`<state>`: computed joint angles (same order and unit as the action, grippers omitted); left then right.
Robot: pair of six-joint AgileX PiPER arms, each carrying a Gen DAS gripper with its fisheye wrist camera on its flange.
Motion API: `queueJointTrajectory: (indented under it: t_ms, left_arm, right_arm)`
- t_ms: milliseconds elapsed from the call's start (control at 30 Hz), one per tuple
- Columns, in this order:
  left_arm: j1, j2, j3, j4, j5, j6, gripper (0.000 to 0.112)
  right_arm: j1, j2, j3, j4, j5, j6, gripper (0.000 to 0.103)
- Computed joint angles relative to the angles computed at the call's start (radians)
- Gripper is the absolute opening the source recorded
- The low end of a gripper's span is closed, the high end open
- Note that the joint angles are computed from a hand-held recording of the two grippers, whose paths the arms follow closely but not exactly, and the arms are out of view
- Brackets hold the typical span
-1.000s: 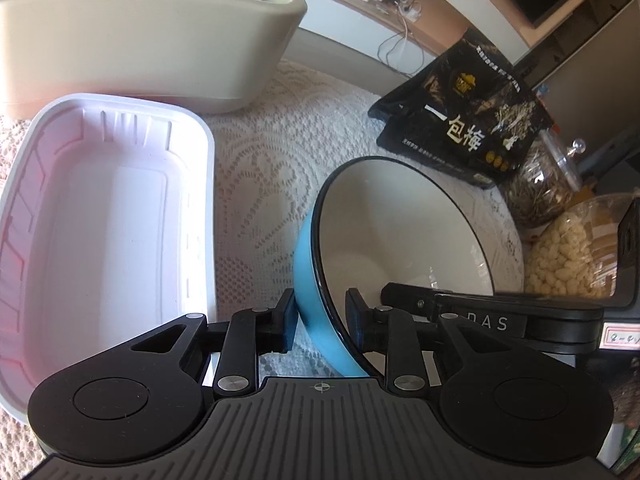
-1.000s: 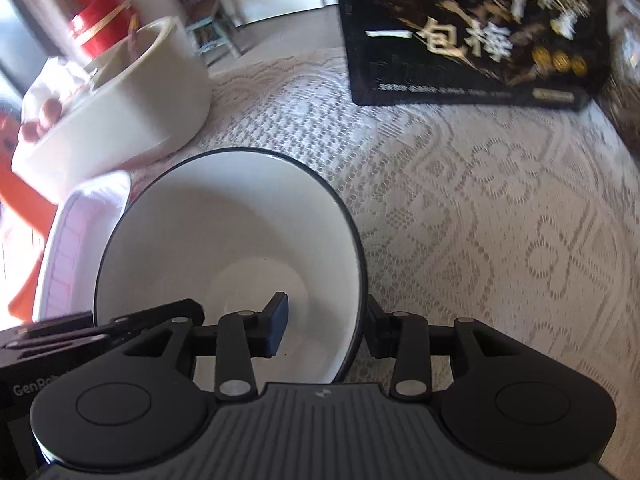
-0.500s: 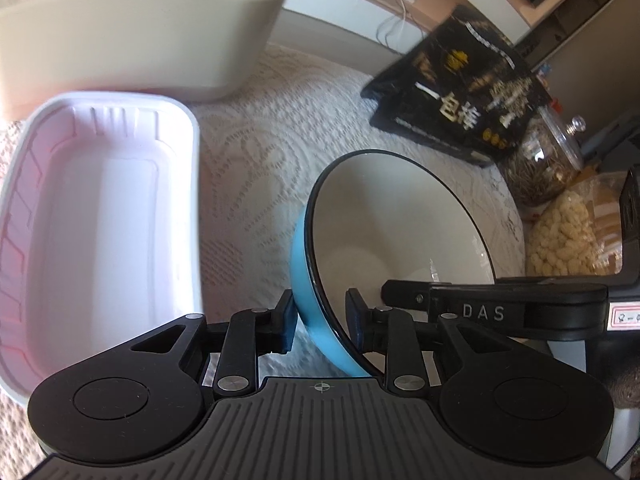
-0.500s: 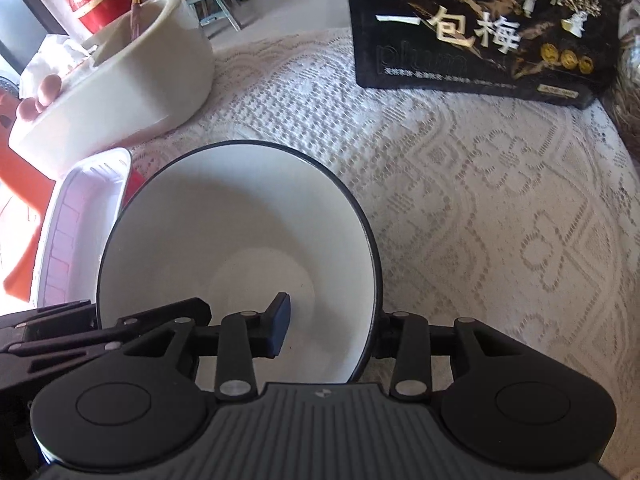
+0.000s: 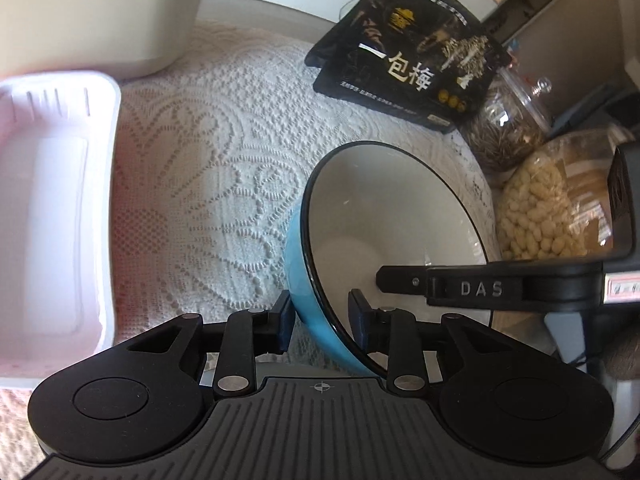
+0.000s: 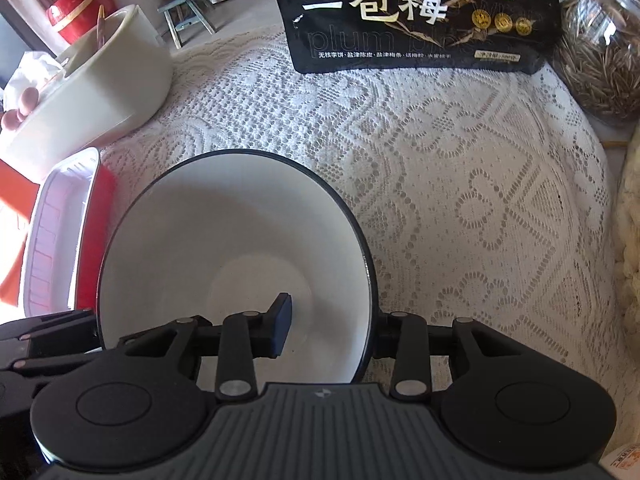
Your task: Organize plates and bowls
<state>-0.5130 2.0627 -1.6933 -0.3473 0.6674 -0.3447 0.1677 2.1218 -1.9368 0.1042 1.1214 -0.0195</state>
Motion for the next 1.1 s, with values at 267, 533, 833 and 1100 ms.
queueJointTrajectory:
  t_ms: [267, 533, 833, 1100]
  left_arm:
    - [-0.015, 0.024, -0.029, 0.039, 0.006, -0.025, 0.032]
    - [0.005, 0.033, -0.024, -0.007, -0.025, -0.005, 0.032]
    - [-0.006, 0.037, -0.022, 0.035, -0.056, -0.056, 0.032]
    - [-0.006, 0.056, -0.052, 0.068, -0.05, -0.096, 0.032]
  right_arm:
    - [-0.026, -0.03, 0.08, 0.066, -0.087, -0.072, 0.038]
    - [-0.047, -0.044, 0.131, 0.115, -0.14, -0.074, 0.038]
    - [-0.028, -0.047, 0.142, 0.084, -0.17, -0.032, 0.042]
    - [-0.031, -0.06, 0.162, 0.095, -0.181, -0.047, 0.042]
